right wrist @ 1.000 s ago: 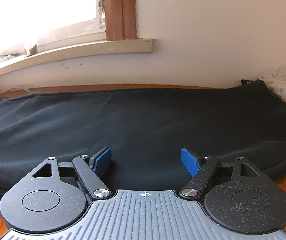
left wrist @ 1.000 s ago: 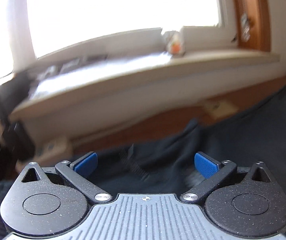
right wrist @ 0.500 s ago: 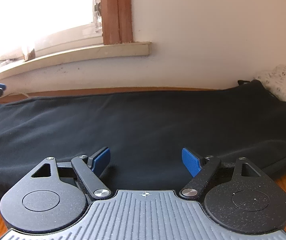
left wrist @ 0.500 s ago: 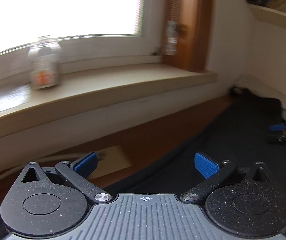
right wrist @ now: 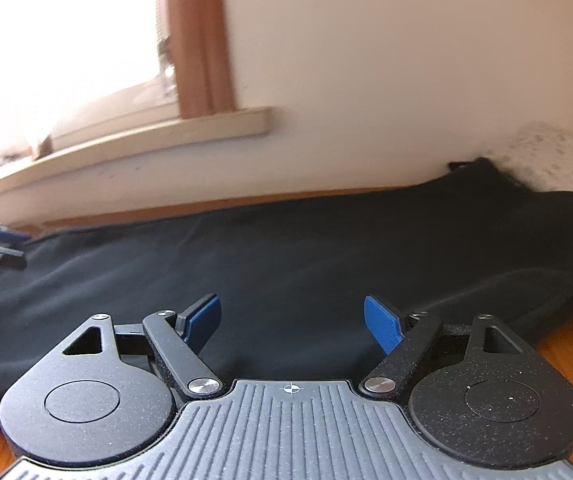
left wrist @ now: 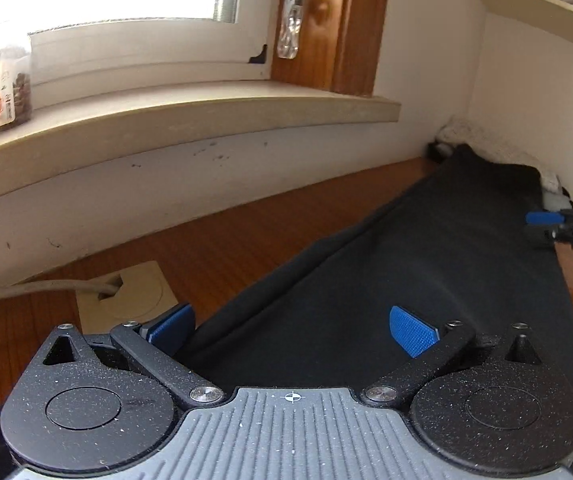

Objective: Fold clothes

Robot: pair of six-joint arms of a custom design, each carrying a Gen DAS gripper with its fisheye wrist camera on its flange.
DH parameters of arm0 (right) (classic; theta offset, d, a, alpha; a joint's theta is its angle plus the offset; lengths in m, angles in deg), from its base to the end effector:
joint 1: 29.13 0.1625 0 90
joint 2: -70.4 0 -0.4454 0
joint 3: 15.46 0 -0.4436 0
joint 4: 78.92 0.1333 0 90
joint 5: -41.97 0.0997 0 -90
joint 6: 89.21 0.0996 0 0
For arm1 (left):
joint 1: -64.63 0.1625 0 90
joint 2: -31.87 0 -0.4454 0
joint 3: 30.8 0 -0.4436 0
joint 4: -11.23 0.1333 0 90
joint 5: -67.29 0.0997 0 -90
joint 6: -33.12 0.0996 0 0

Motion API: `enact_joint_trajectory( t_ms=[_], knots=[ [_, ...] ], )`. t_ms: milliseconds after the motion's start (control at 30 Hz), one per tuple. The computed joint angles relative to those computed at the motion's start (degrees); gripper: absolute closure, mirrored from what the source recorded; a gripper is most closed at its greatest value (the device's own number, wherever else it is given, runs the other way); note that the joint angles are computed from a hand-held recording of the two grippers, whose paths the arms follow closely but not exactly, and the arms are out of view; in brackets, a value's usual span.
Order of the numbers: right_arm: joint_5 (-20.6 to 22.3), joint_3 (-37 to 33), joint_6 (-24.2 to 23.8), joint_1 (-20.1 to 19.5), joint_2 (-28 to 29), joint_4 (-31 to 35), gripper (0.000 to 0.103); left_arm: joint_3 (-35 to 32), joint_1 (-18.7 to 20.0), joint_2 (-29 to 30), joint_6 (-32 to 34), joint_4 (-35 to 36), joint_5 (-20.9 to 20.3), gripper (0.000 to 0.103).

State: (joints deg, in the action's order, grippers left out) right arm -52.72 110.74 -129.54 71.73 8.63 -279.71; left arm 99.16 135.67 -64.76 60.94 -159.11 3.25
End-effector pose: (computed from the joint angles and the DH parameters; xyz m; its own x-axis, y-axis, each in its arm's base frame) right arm 0.2252 -0.5095 0.1584 -0.6705 -0.5375 0.5114 -0.7398 0.4328 -0.5152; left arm 0.0202 -0.4856 0.3730 -0.7407 0.2915 -0.6054 0.6413 0.5753 -0.5076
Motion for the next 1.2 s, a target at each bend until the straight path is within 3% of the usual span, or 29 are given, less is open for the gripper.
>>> enact_joint_trajectory(
  t_ms=[33,200,367,600,700,833,1033,1100,1200],
  knots=[
    [-0.20,0.24,0.23,-0.12,-0.21,-1.16,0.027,-0.15,0.02,0.19,-0.07,0.08,0.01,0.000],
    [-7.56,0.30,1.40,-1.18,-2.09,-6.96,0.059,-0.73,0.87,-0.42,-0.73,1.28,-1.68,0.000],
    [-14.00,-3.26,4.85,-2.36,-3.16,-7.91,0.060,-0.74,0.54,-0.57,-0.46,1.64,-0.93,0.000],
    [-12.54,-6.85,17.00,-4.80,-3.66,-0.88,0.059,-0.75,0.53,-0.69,-0.70,1.84,-1.01,0.000],
    [-10.14,-7.52,20.00,-5.69,-3.35,0.78,0.059,-0.77,0.53,-0.74,-0.94,2.02,-1.05,0.000],
    [-12.43,-9.69,21.39,-5.65,-1.46,-0.17,0.059,-0.73,0.39,-0.71,-1.11,2.03,-0.80,0.000],
    [-10.68,-11.40,20.53,-5.72,0.88,-2.07,0.059,-0.81,0.40,-0.74,-1.26,2.29,-0.77,0.000],
    [-9.20,-11.12,17.78,-5.72,1.56,-5.36,0.066,-0.82,0.45,-0.74,-1.26,2.30,-0.84,0.000],
    [-9.77,-11.21,11.50,-4.74,3.40,-10.32,0.066,-0.86,0.50,-0.70,-1.23,2.33,-0.84,0.000]
  ],
)
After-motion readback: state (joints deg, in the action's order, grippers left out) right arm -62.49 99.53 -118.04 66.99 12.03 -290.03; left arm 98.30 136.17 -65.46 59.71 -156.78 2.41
